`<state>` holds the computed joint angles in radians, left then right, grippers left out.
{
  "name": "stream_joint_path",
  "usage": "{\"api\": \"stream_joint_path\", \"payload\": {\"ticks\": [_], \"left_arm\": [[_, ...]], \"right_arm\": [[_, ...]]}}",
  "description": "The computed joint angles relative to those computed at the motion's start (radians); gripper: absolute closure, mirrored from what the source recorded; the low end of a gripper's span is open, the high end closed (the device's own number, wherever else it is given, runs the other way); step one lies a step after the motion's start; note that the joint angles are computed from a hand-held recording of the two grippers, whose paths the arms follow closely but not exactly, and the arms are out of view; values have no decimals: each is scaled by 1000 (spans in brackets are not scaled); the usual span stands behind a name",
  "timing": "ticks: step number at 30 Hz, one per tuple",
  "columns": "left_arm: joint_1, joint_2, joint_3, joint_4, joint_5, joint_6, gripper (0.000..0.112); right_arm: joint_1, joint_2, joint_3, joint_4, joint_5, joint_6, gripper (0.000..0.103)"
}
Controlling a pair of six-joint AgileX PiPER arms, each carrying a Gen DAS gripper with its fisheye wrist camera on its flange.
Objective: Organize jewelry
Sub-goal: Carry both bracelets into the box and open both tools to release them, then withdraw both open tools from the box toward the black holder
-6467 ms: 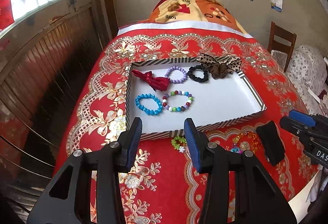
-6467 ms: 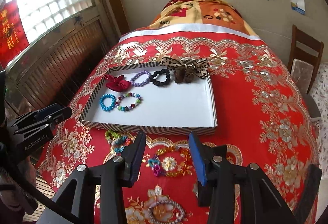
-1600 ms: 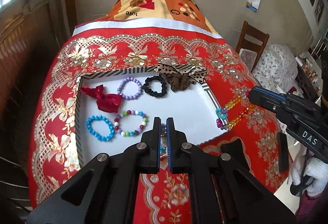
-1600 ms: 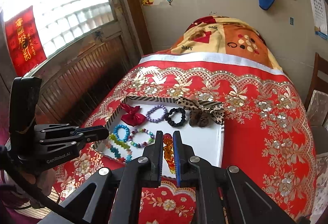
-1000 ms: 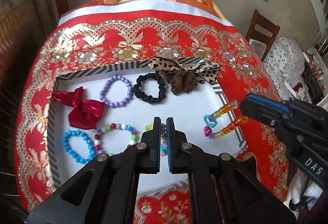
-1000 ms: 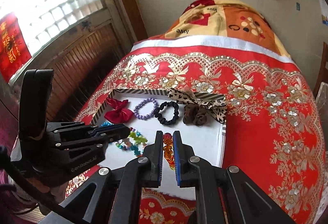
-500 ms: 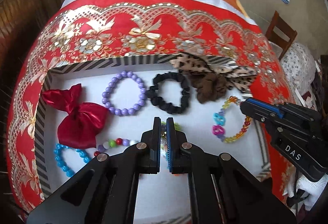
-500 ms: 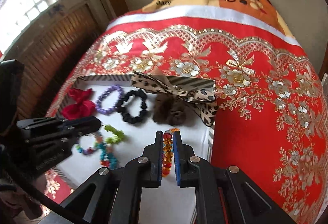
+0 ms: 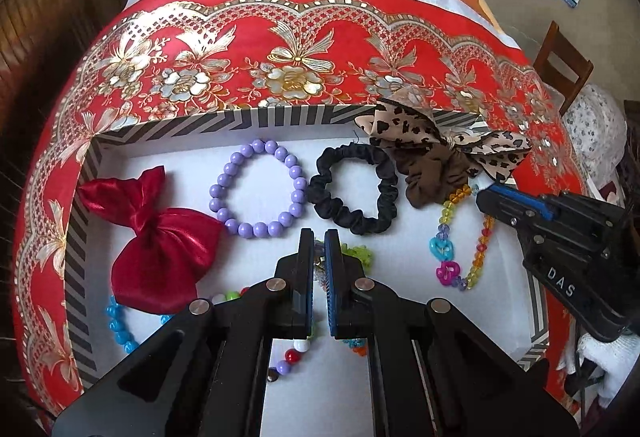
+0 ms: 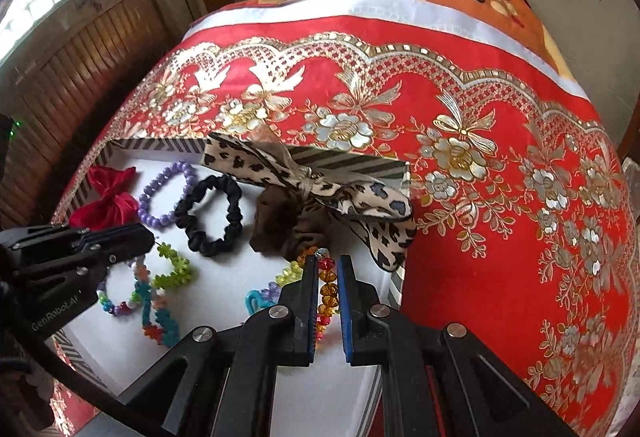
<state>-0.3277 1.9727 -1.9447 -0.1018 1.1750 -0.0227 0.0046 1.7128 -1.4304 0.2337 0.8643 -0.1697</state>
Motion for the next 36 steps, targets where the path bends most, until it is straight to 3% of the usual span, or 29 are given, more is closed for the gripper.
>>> {"api": "stream_joint_path", "payload": {"ticks": [8, 11, 13, 15, 23, 27, 36], "left_arm": [[-15, 5, 3, 20, -13, 4, 108], [-19, -16, 29, 16, -36, 24, 104], [-22, -34, 52, 25, -53, 16, 75], [-18, -64, 92, 15, -85, 10, 68], [-39, -155, 187, 97, -89, -47, 68], [-51, -224, 263, 147, -97, -77, 68], [-65, -407, 442, 202, -149, -104, 68]], "right_arm": [[-11, -7, 20, 16, 8, 7, 95], [-16, -15, 23, 29, 11, 7, 93], [-19, -31, 32, 38, 12, 13, 82], [-26, -55, 49, 64, 10, 5, 76], [-15, -191, 135, 94, 1, 27, 74], [-4, -273, 187, 92, -7, 57, 67], [44, -439, 299, 43, 7, 142, 63]]}}
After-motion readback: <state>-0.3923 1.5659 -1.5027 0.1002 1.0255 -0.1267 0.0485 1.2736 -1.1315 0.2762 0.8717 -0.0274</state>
